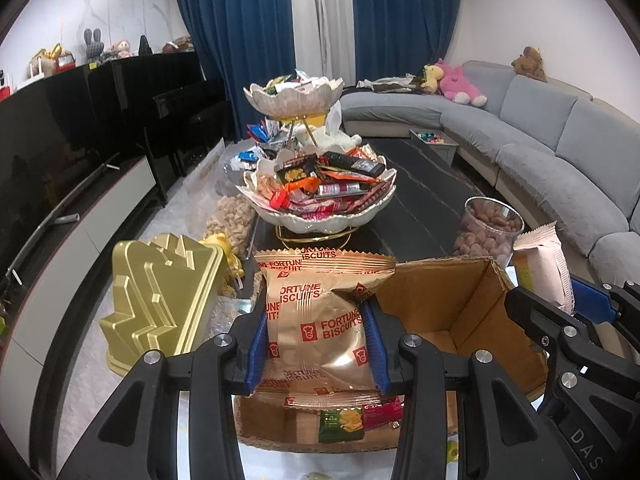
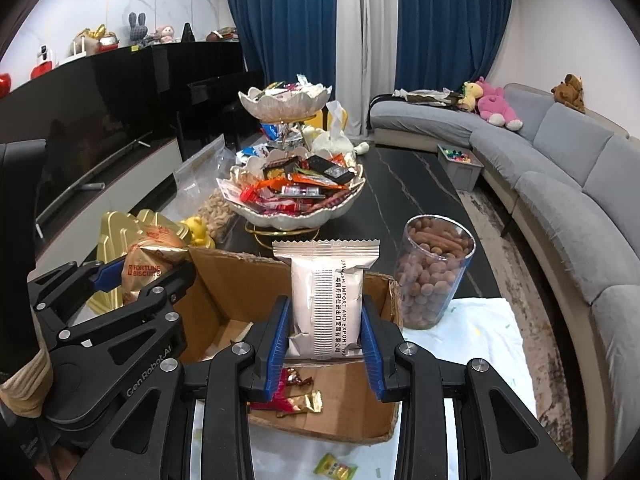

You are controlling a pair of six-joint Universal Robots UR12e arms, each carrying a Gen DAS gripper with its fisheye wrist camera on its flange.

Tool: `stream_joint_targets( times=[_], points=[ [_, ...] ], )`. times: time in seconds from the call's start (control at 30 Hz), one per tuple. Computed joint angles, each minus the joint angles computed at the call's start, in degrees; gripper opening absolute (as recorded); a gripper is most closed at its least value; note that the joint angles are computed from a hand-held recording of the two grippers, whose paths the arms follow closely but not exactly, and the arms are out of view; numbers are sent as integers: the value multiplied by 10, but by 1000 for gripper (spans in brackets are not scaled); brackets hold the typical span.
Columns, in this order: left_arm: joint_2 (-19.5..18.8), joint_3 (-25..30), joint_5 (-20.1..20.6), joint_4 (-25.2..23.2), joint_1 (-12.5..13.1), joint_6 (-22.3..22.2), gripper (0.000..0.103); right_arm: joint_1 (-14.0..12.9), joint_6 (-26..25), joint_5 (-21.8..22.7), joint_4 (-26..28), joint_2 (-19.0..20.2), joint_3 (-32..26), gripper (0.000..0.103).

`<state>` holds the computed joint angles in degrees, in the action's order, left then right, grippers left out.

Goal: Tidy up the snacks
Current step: 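Open both grippers to drop the biscuit packet and white bar into the box, then withdraw both tools from the box toward the two remaining candies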

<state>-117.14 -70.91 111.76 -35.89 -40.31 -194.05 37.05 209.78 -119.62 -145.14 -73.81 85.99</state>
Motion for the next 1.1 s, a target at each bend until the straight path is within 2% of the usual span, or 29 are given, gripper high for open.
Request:
stream_joint_targets(
  times=[0.17, 0.27, 0.3, 0.33, 0.43, 0.63, 1.1],
  points=[
    [-1, -1, -13, 5, 2, 5, 45, -2, -4, 5, 5, 2, -3, 35],
    [1, -4, -5, 10, 1, 10, 58, -2, -7, 5, 3, 1, -2, 37],
    [2, -6, -2, 14, 1, 9, 65, -2, -7, 3, 4, 1, -2, 41],
    [3, -7, 2, 15, 1, 8, 69, -2, -5, 0, 3, 1, -2, 48],
    [6, -9, 9, 14, 1, 2, 75, 1, 0, -13, -4, -2, 1, 67],
    [14, -18, 36, 25, -3, 2, 89, 6, 7, -30, 3, -6, 1, 70],
    [43, -42, 63, 42, -11, -4, 98, 26, 11, -63, -3, -22, 5, 72]
  ],
)
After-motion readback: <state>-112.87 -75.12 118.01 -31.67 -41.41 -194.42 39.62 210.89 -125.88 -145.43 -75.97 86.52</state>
